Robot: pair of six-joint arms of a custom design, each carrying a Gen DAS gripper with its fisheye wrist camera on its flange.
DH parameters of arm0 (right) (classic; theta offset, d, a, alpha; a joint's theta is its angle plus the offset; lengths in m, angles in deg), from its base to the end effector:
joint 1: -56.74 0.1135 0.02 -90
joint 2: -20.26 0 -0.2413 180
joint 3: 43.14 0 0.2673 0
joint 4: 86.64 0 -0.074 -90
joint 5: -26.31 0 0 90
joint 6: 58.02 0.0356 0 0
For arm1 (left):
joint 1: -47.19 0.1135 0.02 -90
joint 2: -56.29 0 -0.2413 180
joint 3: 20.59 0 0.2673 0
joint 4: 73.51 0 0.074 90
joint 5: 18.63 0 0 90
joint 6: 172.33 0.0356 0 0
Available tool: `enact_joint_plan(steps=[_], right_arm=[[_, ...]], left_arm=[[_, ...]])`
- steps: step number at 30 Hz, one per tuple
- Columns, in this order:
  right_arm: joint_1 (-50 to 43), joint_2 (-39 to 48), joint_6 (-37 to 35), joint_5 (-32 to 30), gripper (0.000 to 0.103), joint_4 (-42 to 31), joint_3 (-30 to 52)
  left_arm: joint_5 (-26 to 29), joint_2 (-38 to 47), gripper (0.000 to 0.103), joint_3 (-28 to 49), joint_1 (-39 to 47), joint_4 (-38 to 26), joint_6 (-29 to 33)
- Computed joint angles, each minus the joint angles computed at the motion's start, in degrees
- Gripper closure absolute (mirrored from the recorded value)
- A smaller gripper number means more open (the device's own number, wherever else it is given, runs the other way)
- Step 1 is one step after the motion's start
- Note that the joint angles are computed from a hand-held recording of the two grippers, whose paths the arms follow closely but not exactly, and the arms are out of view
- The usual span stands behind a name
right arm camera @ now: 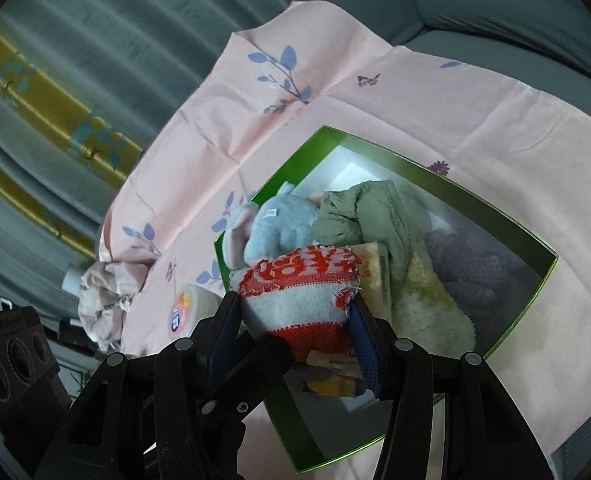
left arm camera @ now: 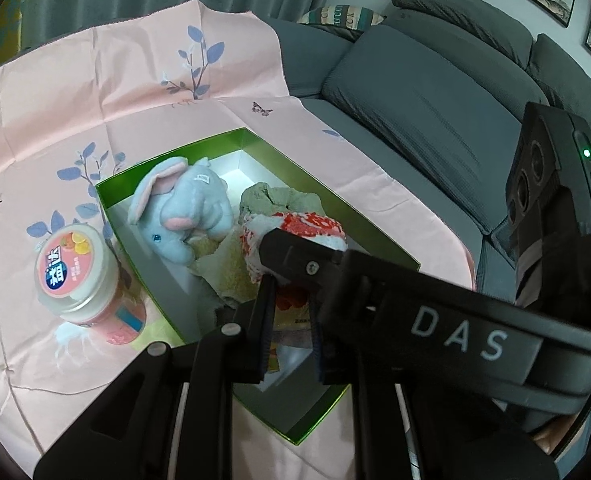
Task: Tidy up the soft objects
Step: 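Lower the sock into the box and hold it with the right gripper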
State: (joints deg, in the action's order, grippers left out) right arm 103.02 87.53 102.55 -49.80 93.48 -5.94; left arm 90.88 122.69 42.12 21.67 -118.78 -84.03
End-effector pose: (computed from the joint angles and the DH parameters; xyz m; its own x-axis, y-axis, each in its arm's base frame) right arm 0.1804 0.1763 0.1479 -0.6408 0.6545 -0.4013 0.1398 0.6135 0.7772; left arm 0.2302 -0.1231 0.2363 -0.6983 0.3024 -0.6488 0.5835 0.7655 -0.2713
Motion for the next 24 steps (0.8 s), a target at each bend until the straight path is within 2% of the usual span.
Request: enact_joint_plan(steps=[24], right_arm=[[-3.1, 2.7, 2.5, -3.6, 0.047, 1.2, -0.8]], left_arm=[[-1.9, 7.5, 0.090, 2.4, -2.2, 1.3, -1.3]])
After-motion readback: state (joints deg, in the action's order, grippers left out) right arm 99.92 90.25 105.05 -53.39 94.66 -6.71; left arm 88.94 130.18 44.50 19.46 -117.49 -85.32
